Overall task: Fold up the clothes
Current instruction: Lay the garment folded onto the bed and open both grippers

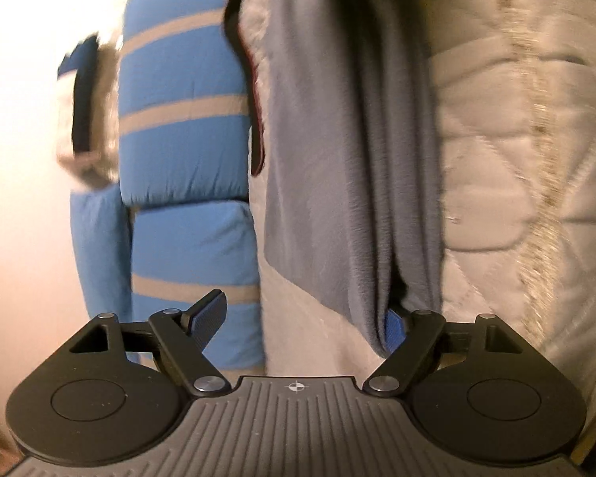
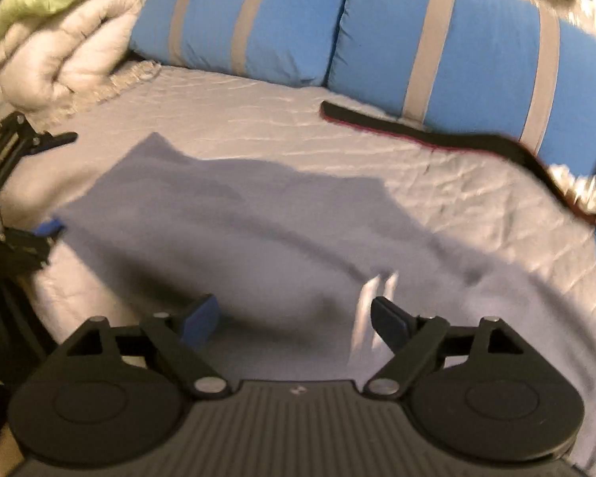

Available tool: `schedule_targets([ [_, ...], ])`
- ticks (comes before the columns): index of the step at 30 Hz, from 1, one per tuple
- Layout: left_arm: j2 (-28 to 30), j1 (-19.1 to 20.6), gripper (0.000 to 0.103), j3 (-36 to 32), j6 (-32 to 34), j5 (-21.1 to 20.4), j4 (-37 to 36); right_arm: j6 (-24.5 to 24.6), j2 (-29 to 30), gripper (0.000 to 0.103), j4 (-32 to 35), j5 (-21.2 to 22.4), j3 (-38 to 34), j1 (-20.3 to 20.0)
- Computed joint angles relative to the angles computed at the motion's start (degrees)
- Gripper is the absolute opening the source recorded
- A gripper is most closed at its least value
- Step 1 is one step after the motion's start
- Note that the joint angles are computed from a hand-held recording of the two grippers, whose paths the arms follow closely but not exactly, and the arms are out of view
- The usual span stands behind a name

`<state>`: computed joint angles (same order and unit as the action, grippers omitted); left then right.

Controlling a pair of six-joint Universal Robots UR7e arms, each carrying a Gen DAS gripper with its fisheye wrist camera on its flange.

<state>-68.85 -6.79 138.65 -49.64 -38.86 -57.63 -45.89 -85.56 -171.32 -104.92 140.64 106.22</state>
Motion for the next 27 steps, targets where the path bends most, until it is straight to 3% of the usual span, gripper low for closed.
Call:
schedule_targets([
  [4,-6.2,-2.5,0.085,-1.4,6.4,-2.8,-7.1,-1.6,-3.1,0.098,1.6,6.0,2.9,-2.4],
  [9,-21.9,3.0,0.085,-6.2,-4.6,-2.7,-15.4,-3.7,-4.3,0.102,-0.6,10.7,5.4,-5.1],
  [12,-34.3,9.0,0.085,-5.5,-12.1,-1.8,-22.2,-3.4,-4.5,0.103,-2.0,12.2,5.8,-5.7],
  [15,-43.9,18.7,0.085,-3.3,-13.3,-3.1,-34.1,-3.8,-4.9,0.103,-0.8,12.8,5.8,-6.3],
  [19,-52.9,32.3,0.085,2.1,-10.2,-13.1,-56.2,-4.4,-5.0,0.103,-0.9,13.5,6.0,-6.7],
  [21,-55.2,38.1,0.084,4.4,-10.8,-18.1,-63.1,-4.5,-4.8,0.103,-0.8,13.6,5.9,-6.9],
  [23,-54.3,43.0,0.083,4.5,-10.1,-21.5,-65.6,-4.2,-4.9,0.103,-0.2,13.9,5.6,-7.1],
  [27,-53.2,47.8,0.083,6.7,-4.5,-27.5,-74.4,-4.2,-5.5,0.103,0.6,15.2,5.7,-7.8],
])
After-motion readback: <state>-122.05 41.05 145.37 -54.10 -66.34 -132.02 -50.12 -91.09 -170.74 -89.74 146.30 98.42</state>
